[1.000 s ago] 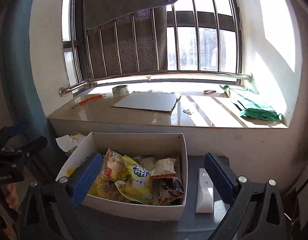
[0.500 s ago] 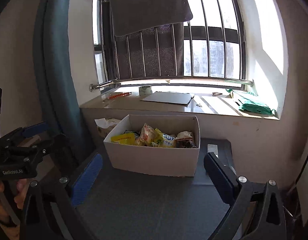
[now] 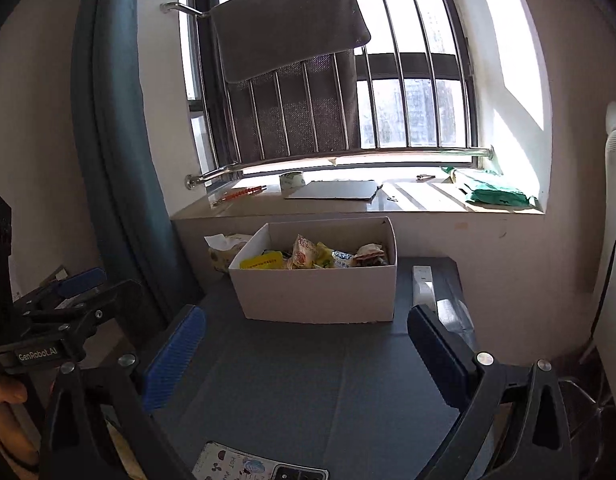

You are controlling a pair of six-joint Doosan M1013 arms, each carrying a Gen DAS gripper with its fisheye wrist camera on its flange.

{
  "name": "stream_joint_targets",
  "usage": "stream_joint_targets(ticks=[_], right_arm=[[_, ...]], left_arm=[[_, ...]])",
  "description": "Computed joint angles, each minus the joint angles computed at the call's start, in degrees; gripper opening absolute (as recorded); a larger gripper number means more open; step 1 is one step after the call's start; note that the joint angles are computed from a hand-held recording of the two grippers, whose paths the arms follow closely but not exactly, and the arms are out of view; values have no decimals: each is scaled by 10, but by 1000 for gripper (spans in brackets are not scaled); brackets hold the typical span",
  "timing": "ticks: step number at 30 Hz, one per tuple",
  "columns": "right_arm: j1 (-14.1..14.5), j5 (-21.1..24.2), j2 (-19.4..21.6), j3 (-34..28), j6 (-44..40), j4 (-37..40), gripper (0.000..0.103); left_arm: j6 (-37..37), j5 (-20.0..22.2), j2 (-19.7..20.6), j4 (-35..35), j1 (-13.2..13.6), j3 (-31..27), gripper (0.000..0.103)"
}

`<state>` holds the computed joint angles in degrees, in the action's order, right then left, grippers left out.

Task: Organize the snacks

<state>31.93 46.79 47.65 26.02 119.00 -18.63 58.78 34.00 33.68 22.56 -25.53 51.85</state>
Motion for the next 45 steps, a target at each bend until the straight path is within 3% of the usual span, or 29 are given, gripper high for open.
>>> stream_joint_targets(ticks=[45], right_arm=[[-1,-6,-6,10,-18,23,103]], left_arm=[[13,22,8,7,-3,-13,103]])
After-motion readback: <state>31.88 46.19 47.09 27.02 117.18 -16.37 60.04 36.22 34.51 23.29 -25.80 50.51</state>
